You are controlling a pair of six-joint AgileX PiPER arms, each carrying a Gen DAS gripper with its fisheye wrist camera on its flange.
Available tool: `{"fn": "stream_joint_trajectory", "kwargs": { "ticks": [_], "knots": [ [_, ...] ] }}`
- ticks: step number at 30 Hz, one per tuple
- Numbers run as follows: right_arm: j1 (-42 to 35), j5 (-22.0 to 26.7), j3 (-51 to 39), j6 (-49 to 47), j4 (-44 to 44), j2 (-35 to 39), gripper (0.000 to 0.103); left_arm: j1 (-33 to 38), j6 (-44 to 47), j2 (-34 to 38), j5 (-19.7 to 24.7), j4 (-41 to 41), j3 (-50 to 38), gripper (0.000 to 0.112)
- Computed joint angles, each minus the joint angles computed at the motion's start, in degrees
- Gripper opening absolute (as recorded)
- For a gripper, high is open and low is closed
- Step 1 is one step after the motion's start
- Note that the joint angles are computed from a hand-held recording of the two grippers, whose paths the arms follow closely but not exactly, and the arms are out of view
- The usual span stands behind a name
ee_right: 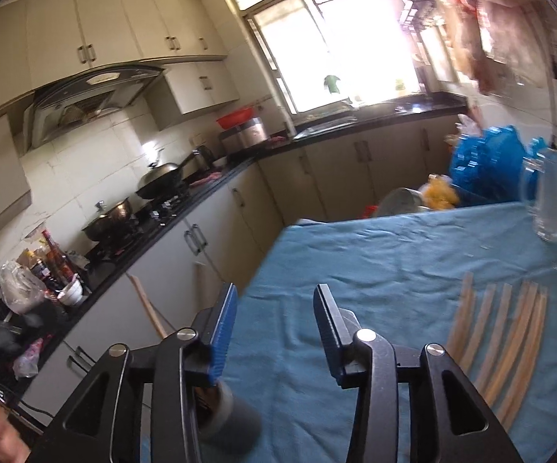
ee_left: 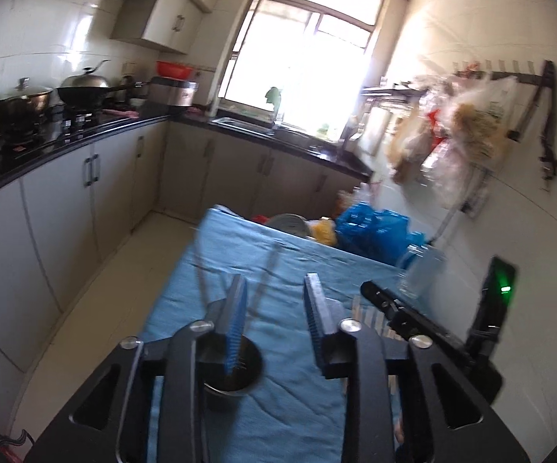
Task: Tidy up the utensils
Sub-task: 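Return to the chopstick row and grasp one chopstick with the left gripper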
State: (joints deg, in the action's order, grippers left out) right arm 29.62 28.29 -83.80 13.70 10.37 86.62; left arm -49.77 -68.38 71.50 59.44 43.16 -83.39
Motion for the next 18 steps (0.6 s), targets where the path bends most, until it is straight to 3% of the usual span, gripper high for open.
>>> {"fn": "stream_joint_trajectory", "kwargs": {
  "ticks": [3, 8, 12, 18],
  "knots": [
    [-6.24, 0.51, 7.68, -6.18, 5.30, -5.42, 0.047, -4.69, -1.15, 2.65, -0.91, -0.26, -0.89, 0.036],
    [-22.37, 4.73, 19.17, -19.31, 15.56, -12.19, 0.047, -4.18, 1.18, 11.00, -6.50, -8.48, -2.67, 0.037],
    [-34.52, 11.31, 23.92, -31.40, 23.70, -12.45, 0.047, -1.10, 5.96, 19.60, -10.43, -17.05, -5.66, 0.037],
    [-39.73, 15.31, 26.99, -41.61, 30.05, -8.73, 0.047, 2.67, 12.66, 34.46, -11.69, -24.55, -14.46, 0.029]
  ]
}}
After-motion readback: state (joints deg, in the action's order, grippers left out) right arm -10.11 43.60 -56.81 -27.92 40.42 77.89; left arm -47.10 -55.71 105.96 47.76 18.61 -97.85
